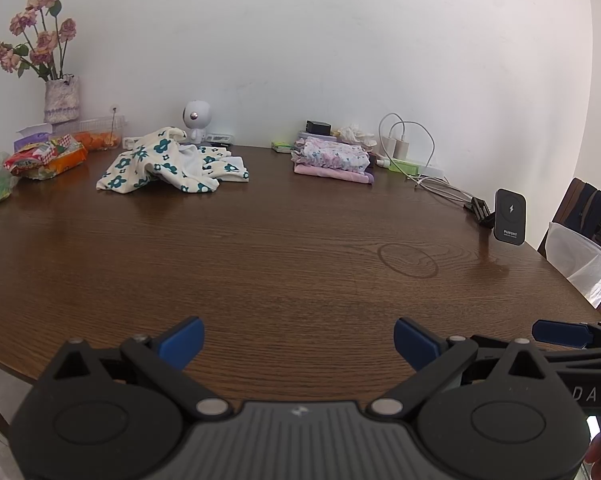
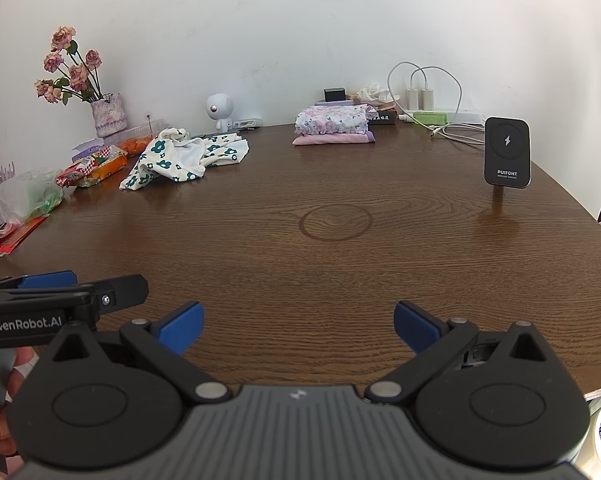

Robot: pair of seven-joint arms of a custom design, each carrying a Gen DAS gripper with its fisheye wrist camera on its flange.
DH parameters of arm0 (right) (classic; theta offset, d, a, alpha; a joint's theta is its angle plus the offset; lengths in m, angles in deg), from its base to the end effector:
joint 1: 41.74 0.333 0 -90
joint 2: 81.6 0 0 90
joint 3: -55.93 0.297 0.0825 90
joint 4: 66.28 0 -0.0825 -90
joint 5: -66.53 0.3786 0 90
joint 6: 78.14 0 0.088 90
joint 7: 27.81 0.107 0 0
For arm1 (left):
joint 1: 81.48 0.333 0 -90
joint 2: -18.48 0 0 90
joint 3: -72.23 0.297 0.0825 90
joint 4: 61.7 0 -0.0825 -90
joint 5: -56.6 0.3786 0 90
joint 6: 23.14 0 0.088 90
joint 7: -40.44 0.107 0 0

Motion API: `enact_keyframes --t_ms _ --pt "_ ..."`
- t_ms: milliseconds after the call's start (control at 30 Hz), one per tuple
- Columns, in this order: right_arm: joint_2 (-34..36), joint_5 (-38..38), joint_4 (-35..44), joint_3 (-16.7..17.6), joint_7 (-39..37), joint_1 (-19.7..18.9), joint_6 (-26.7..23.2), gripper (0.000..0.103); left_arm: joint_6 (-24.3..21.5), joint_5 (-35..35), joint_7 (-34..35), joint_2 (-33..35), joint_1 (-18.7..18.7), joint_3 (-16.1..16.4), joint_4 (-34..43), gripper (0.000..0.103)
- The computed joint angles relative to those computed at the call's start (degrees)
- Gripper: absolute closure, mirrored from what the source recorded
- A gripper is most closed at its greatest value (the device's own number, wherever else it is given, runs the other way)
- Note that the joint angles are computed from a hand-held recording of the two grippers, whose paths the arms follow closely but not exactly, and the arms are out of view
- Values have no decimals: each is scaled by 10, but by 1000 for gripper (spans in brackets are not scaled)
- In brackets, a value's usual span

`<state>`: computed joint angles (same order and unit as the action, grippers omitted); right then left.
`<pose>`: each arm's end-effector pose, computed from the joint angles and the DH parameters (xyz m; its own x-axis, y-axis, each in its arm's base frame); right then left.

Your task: Fold clothes

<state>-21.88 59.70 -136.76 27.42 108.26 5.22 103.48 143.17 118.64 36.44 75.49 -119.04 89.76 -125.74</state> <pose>0.6737 0.3996 0.2775 0.1730 -0.9730 -0.1527 -0.5481 0.0337 -0.8357 0.6758 -0.3987 0.2663 -0.0025 -0.9937 0.1118 -0.5109 -0.0948 -0.8544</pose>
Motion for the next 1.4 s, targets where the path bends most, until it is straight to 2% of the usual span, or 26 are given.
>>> enact_keyframes --t_ms 1100,1400 --pt "-2 2 1 10 -11 -7 -1 0 12 -3 2 -1 -1 4 -5 2" --pt "0 3 1 3 -6 -1 0 0 16 -5 2 0 -3 10 -4 2"
